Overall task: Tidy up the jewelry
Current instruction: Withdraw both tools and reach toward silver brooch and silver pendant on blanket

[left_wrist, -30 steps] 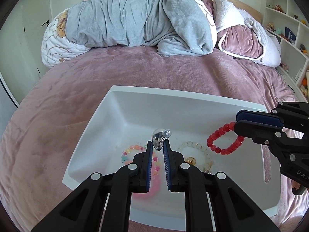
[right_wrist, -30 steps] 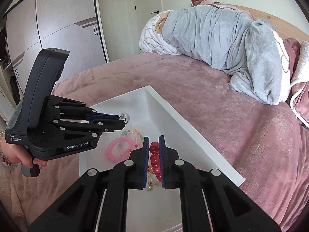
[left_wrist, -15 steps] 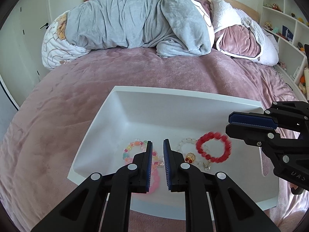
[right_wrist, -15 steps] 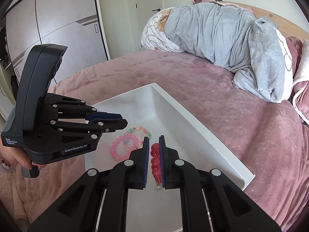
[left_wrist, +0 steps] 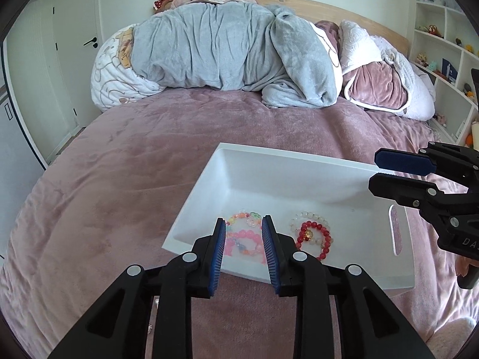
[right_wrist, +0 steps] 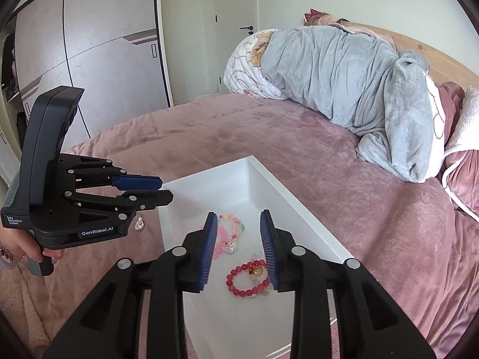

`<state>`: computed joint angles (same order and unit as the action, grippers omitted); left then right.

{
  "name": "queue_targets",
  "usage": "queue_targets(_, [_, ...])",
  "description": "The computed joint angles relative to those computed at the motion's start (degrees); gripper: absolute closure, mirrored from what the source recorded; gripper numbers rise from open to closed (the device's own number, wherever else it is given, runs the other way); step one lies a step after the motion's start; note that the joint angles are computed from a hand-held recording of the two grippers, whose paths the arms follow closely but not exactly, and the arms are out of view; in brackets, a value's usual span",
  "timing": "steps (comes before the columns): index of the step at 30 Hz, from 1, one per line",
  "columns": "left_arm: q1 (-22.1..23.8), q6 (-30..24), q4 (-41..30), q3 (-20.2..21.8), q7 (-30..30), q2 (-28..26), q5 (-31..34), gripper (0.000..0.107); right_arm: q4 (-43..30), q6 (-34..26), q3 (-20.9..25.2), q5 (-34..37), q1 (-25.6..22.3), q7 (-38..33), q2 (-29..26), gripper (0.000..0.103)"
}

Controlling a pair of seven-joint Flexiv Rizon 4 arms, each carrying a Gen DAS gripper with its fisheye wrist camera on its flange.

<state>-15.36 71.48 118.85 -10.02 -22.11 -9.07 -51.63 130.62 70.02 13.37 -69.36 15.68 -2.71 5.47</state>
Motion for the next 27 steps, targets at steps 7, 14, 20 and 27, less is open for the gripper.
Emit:
queue_targets(7, [1.35, -1.68, 1.92, 2.87, 5.08, 4.65, -5.56, 0.071, -5.12, -5.72, 1.88, 2.75, 3.94, -3.98, -1.78, 0.061])
queue_targets(14, [2.87, -4.95, 3.61, 6.84, 9.39, 8.44, -10.17, 0.063, -10.17, -8.67, 2.10, 2.32, 8.02, -4.27, -4.76, 0.050])
queue_targets(20, [4.37, -6.18, 5.24, 9.15, 16.09, 10.20, -16.41, 0.043, -15.04, -10.97, 1.60, 4.40, 12.32, -7.86, -9.40, 0.040])
queue_targets(27, [6.95, -7.51, 6.63, 10.82, 23.25, 10.17, -20.86, 0.022, -19.82, -11.66, -0.57, 5.13, 16.50, -9.18, -14.90, 0.029])
